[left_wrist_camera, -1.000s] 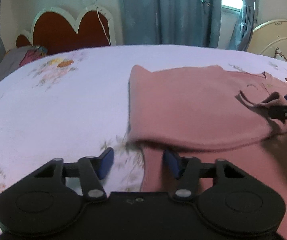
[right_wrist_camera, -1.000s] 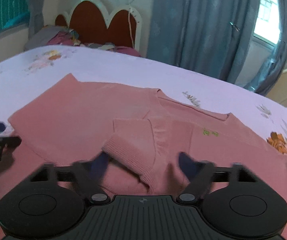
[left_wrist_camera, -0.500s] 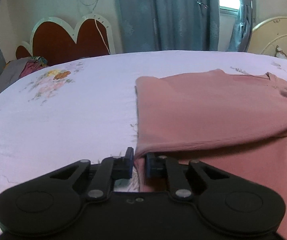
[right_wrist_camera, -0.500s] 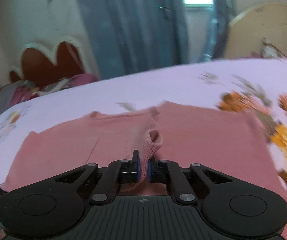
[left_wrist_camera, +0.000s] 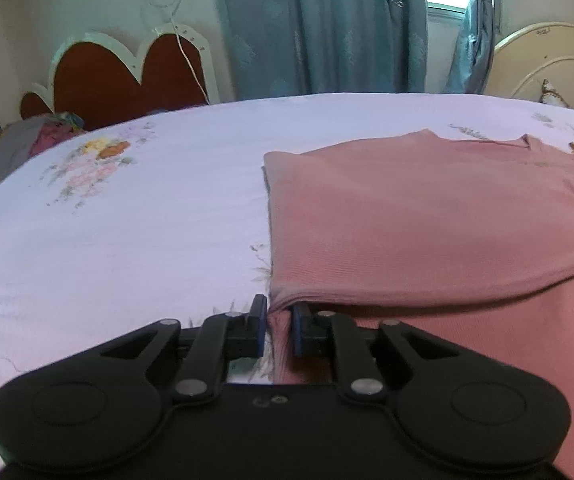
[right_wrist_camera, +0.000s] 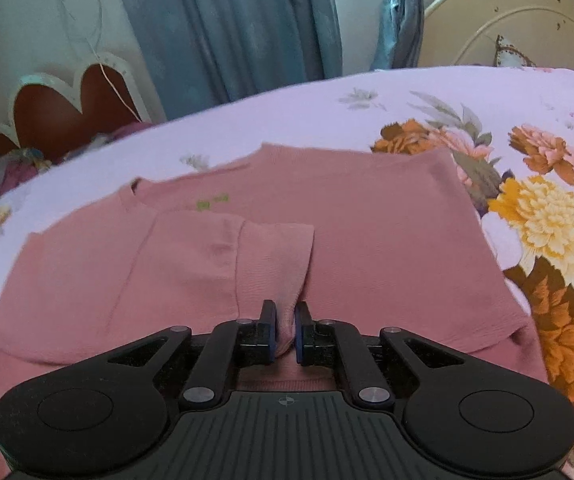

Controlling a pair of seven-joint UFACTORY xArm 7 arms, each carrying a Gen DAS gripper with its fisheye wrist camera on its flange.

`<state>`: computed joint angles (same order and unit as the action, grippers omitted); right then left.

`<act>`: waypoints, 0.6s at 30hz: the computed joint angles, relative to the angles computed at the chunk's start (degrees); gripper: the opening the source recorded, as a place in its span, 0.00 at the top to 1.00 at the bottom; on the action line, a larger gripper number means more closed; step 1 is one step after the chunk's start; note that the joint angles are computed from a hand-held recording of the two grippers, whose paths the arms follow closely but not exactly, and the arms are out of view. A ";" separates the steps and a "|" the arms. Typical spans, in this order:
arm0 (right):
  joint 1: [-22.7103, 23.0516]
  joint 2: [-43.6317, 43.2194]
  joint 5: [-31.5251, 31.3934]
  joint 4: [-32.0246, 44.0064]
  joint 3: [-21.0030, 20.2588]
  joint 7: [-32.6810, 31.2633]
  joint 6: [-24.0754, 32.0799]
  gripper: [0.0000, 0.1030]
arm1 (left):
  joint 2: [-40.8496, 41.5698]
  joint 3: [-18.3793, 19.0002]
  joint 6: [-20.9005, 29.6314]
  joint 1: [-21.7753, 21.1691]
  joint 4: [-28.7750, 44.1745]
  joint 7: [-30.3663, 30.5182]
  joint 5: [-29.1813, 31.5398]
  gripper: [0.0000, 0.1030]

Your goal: Fold small clothes

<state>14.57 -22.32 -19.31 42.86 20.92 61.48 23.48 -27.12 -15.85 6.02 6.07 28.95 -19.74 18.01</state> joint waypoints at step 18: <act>0.95 14.14 -8.58 10.41 -3.41 5.02 0.15 0.71 | 6.87 11.89 6.06 -10.19 10.59 7.10 -17.26 0.58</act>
<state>15.52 -8.18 -27.90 53.27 17.51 66.50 23.63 -20.26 -3.96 12.07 -4.12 39.53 -12.64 0.75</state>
